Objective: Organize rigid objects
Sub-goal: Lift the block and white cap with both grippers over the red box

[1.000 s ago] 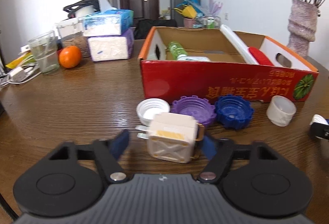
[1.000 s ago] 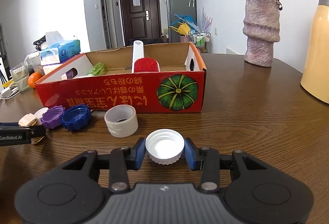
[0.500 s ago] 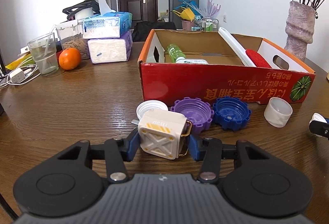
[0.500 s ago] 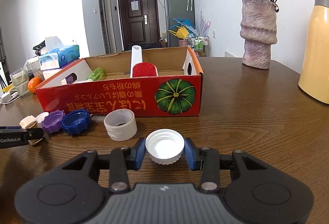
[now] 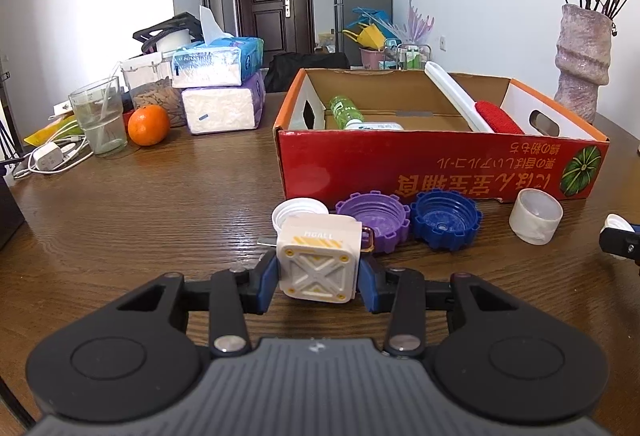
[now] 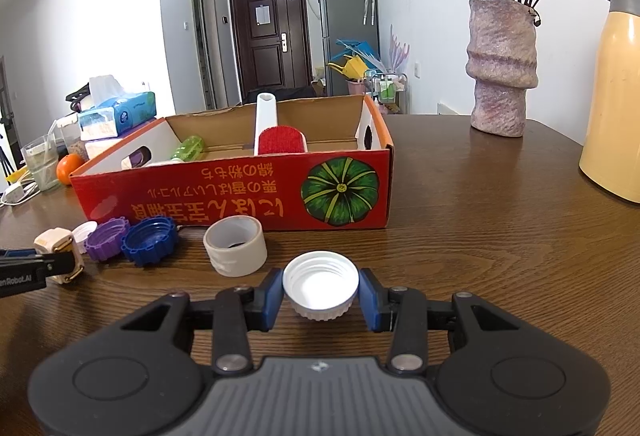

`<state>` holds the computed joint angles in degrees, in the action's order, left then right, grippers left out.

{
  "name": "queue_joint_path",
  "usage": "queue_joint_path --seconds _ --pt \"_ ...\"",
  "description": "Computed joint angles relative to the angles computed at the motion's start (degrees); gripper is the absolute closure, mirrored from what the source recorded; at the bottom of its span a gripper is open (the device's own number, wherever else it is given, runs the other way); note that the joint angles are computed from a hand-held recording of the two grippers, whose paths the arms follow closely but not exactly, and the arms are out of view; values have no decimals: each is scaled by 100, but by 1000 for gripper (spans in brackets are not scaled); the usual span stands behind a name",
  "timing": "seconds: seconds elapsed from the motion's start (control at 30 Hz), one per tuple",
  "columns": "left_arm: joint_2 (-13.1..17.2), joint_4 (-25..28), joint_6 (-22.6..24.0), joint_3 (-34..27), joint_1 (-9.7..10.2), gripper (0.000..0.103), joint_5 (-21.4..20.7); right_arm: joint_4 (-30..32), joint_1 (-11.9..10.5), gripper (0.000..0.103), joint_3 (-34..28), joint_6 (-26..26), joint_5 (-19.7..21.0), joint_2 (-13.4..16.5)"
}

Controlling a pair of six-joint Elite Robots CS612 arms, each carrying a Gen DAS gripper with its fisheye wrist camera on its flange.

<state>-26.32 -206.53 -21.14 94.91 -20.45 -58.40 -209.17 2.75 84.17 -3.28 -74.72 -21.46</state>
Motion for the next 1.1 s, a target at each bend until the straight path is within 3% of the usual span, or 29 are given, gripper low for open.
queue_joint_path --seconds 0.53,1.1 --pt "-61 -374 -127 227 -216 61 325 -368 4 64 72 -121 58 16" --pt "-112 -410 -445 229 -450 61 481 -954 -53 64 272 -150 533 -33"
